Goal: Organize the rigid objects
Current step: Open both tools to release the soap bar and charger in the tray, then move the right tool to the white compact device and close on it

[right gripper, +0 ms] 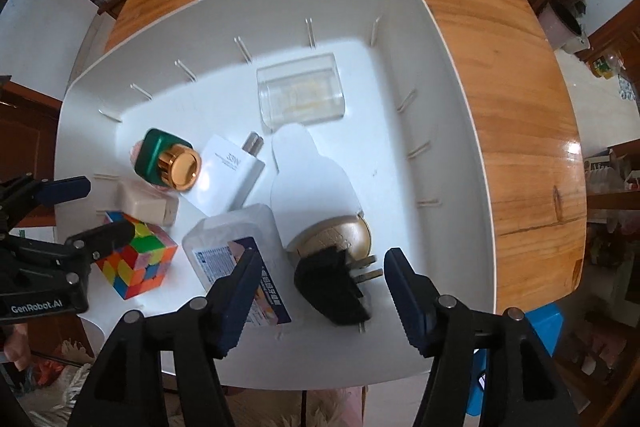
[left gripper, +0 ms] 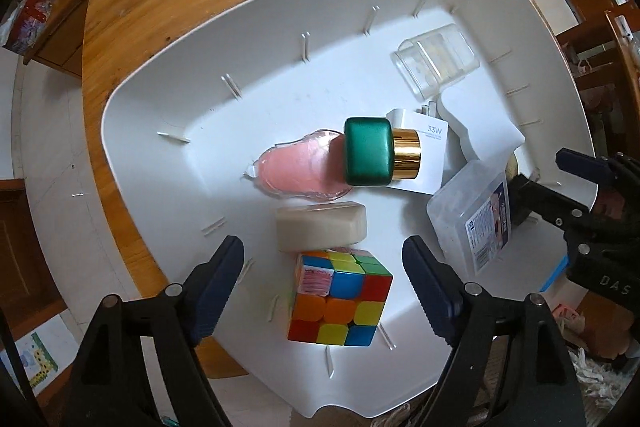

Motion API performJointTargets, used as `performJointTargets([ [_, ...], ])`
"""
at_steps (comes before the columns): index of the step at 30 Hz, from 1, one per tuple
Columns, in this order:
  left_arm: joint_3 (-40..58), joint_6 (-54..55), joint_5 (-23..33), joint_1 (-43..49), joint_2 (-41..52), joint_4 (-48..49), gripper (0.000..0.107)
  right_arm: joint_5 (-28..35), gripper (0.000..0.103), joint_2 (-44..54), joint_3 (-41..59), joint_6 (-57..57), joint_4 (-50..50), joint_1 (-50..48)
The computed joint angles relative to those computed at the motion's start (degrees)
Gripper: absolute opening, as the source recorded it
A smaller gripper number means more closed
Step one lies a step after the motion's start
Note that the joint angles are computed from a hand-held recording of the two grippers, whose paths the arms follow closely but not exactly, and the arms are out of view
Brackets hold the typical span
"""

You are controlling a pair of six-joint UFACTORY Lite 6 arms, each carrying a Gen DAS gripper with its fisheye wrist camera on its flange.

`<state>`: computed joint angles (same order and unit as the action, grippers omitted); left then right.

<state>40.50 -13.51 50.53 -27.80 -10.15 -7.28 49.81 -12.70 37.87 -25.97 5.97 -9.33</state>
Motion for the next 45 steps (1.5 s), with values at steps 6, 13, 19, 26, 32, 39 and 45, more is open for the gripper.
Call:
performJointTargets([
  [6,1.11,0.55,1.55,0.9,-1.85,0.93,0.084,1.9,0.065,-1.34,2.14,-0.13,1.16,1.06],
  [13,6.85,-2.33,3.55,-1.34,-1.84,5.29,0.084,3.71,0.065,-0.34,6.25,-2.94,2.75,0.65],
  [19,11.04,-3.7,5.48,-0.46,-4.05,8.17,0.084,4.85,0.065,2.23,12.44,-3.31,3.79,1.85],
  [26,16.82,-4.5,5.68,3.67,-6.46,8.15,0.084,5.43,0.065,9.7,25.42,-2.79,3.57,6.02],
  [32,25.61,-4.89,4.92,11.27,-5.58,6.91,0.084,7.37,0.065,21.28,44.32,-2.88,3.32,10.58],
  [39,32.78,-7.11,1.42,19.87,-1.3,5.99,0.086,10.81,0.07,40.99,68.11,-4.46,3.4,17.06],
  [45,31.87,-10.03,-1.99,23.75,1.14,5.7,0.086,13.08,0.07,58.11,83.43,-8.81,2.22,23.0],
])
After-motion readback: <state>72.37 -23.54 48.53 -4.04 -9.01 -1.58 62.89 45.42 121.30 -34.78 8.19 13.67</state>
